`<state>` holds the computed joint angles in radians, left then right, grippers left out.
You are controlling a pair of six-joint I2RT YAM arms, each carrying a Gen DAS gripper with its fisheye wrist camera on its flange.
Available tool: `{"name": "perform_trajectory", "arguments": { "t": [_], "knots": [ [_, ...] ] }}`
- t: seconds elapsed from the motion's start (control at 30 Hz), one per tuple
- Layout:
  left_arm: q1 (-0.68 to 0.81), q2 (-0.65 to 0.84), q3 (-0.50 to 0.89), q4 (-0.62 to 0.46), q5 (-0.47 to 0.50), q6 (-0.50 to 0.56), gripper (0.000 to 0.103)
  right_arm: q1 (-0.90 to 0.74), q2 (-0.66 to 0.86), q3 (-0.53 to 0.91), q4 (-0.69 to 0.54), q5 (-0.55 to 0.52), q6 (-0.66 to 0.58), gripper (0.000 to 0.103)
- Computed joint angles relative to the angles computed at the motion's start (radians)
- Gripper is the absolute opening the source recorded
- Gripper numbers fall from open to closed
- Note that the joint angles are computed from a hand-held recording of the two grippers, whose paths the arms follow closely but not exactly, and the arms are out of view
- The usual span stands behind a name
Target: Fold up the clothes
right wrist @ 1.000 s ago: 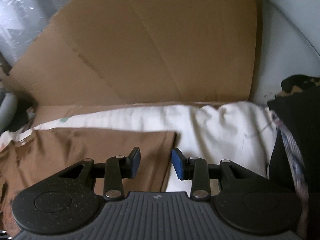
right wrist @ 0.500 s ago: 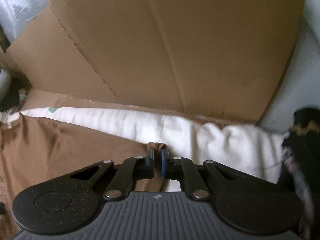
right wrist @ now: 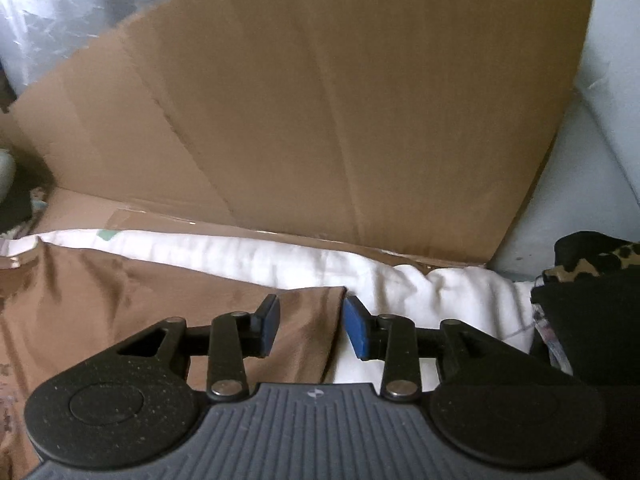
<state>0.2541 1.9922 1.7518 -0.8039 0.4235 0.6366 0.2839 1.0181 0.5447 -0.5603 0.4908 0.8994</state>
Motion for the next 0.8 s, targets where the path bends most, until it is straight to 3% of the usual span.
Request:
{"name": "perform_trajectory", "arguments": {
  "t": [0.07,0.23,0.37,0.5,0.7,0.8],
  "knots": [
    [0.028,0.006,0.015,0.014,-0.004,0.018,0.058,0.065,-0.019,0.016,-0.043,0.028,0.051,0.042],
    [0.085,0.032,0.058,0.019,-0.032,0.066,0.062,0.234,-0.027,0.066,-0.135,0.078,0.166,0.042],
    [0.119,0.050,0.092,0.022,-0.042,0.115,0.076,0.342,0.000,0.114,-0.183,0.091,0.236,0.043],
    [0.153,0.063,0.117,0.015,-0.042,0.204,0.076,0.424,0.027,0.137,-0.203,0.087,0.301,0.044],
    [0.188,0.098,0.152,-0.024,-0.061,0.280,0.062,0.557,0.083,0.154,-0.219,0.085,0.421,0.046],
    [0.193,0.110,0.160,-0.020,-0.074,0.296,0.035,0.614,0.123,0.167,-0.213,0.077,0.463,0.046]
  ]
}}
